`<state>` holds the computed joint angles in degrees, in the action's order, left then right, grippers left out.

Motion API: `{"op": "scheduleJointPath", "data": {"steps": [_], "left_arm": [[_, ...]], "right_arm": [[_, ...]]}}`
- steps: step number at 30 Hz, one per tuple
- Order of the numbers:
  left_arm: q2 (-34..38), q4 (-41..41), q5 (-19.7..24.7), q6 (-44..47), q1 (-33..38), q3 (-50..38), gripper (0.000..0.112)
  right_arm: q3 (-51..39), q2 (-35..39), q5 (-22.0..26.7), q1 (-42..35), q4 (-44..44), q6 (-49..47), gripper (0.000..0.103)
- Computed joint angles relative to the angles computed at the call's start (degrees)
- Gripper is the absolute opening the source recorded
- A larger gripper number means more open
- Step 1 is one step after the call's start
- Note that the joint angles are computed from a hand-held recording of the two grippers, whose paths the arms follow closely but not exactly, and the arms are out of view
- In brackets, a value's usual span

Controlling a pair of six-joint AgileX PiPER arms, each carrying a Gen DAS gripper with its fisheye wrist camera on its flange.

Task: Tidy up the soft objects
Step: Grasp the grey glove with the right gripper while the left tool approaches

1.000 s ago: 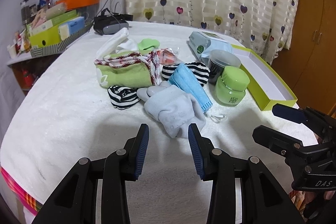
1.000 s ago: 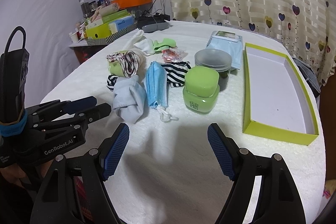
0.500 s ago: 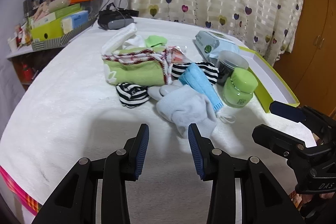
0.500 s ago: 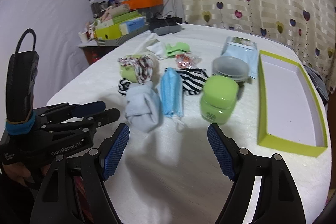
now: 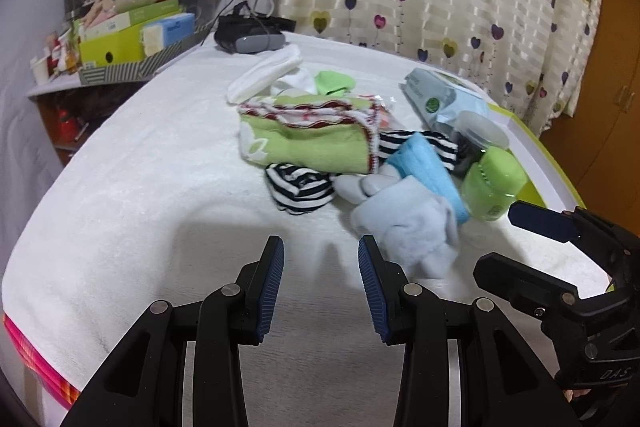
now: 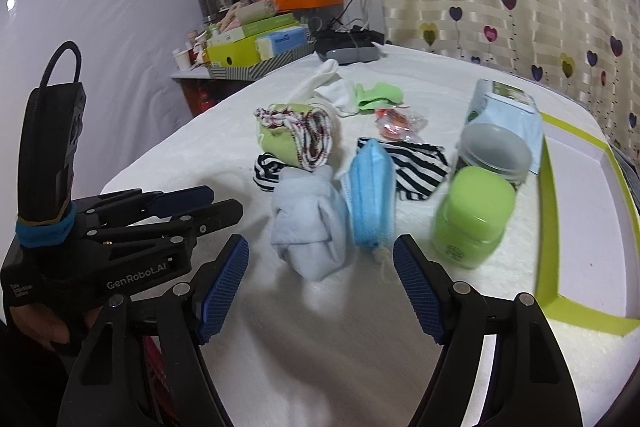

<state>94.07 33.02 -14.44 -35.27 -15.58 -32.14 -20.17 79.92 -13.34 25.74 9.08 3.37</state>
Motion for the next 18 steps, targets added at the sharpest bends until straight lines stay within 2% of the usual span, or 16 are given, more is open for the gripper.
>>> {"op": "scheduleJointPath", "data": {"steps": [10,18], "left_arm": [[3.34,6.26,-1.09,-5.06,4.51,-2.16,0.038],[5.15,12.89,-2.55,-10.81,7.4,-3.71,0.038]], "right_arm": [[-5.98,6.36,0.62,0.66,-5.18,3.12,0.063],[-10.38,11.79,1.56,-0.08,-10.39,7.34,0.062]]}}
